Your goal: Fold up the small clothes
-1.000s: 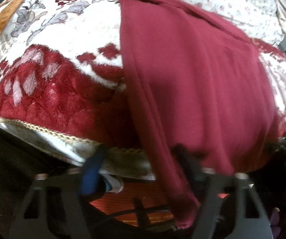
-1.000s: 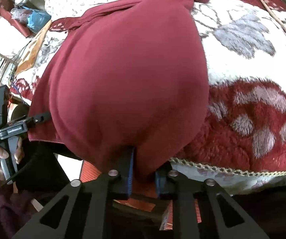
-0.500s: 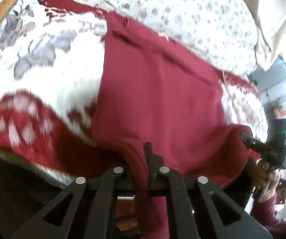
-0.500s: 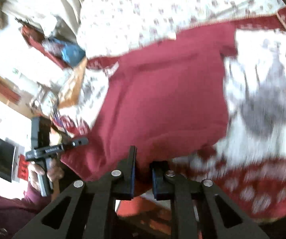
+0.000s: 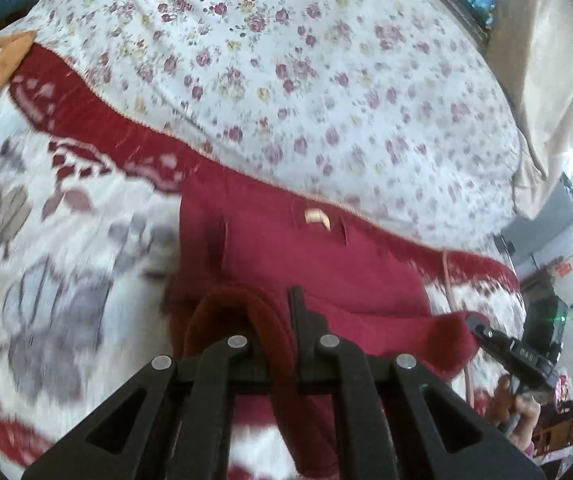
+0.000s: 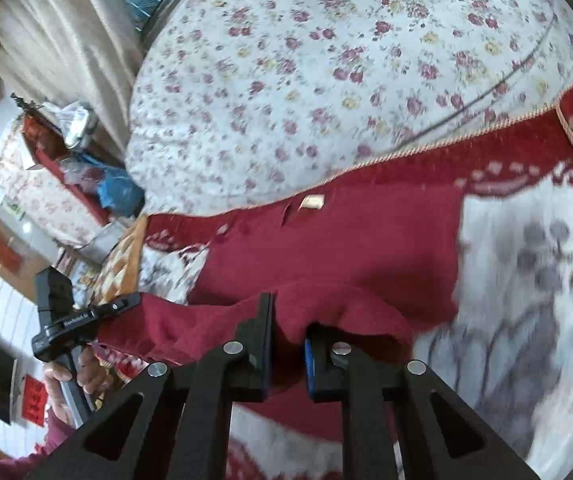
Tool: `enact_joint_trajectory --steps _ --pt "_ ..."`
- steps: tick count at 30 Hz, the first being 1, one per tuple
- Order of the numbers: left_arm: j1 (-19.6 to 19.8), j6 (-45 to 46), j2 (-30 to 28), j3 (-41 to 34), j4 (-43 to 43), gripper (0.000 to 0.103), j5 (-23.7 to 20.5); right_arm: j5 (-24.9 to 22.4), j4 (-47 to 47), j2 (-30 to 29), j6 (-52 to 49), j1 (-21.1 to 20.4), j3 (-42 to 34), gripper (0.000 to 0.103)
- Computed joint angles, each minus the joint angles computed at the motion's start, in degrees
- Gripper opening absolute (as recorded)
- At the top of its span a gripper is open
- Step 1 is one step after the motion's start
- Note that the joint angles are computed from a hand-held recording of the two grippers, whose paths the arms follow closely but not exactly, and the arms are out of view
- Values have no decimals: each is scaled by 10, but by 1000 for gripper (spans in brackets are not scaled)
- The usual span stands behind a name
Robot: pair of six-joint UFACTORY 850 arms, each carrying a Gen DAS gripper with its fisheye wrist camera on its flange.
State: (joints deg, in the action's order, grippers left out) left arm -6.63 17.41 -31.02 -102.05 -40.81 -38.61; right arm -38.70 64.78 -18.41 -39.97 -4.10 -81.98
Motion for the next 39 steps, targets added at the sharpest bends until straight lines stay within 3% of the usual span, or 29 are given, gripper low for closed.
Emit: enact_joint_trajectory --steps 7,12,13,15,17,19,20,22,23,28,32,34,39 --pt "2 -97 -159 -189 45 6 -57 -5 -85 -125 106 -2 -139 14" --pt "9 -97 -213 -245 36 13 -77 -31 -123 -199 158 -3 -210 19" --pt "10 -90 -220 -255 28 18 -86 -34 -132 -206 172 -3 -218 26" --pt "13 -63 -219 -256 2 66 -86 -46 -82 -205 143 -11 -212 42" --pt "18 -3 -199 -228 -63 77 -71 -37 -46 -188 120 -17 -192 67" --pt "17 22 -178 -201 -82 85 -46 14 -51 -153 121 -18 -158 75" --pt "13 20 -155 -171 -63 93 -3 34 -54 -140 121 -18 -145 76" --pt "6 5 -125 -129 -22 95 58 47 -18 -114 81 -22 -116 77" --pt "5 1 -122 -125 -10 95 61 38 -9 -108 63 -22 -110 77" --pt "-2 -66 -145 -155 63 95 30 32 -184 -136 143 16 -162 76" --pt "-14 -177 -183 -201 198 95 -11 27 -259 -209 245 24 -248 76" --pt "-15 -198 -197 -216 221 95 -31 18 -320 -249 317 24 -300 74" --pt "-20 -211 -205 -220 250 95 -33 54 -263 -264 333 9 -293 71"
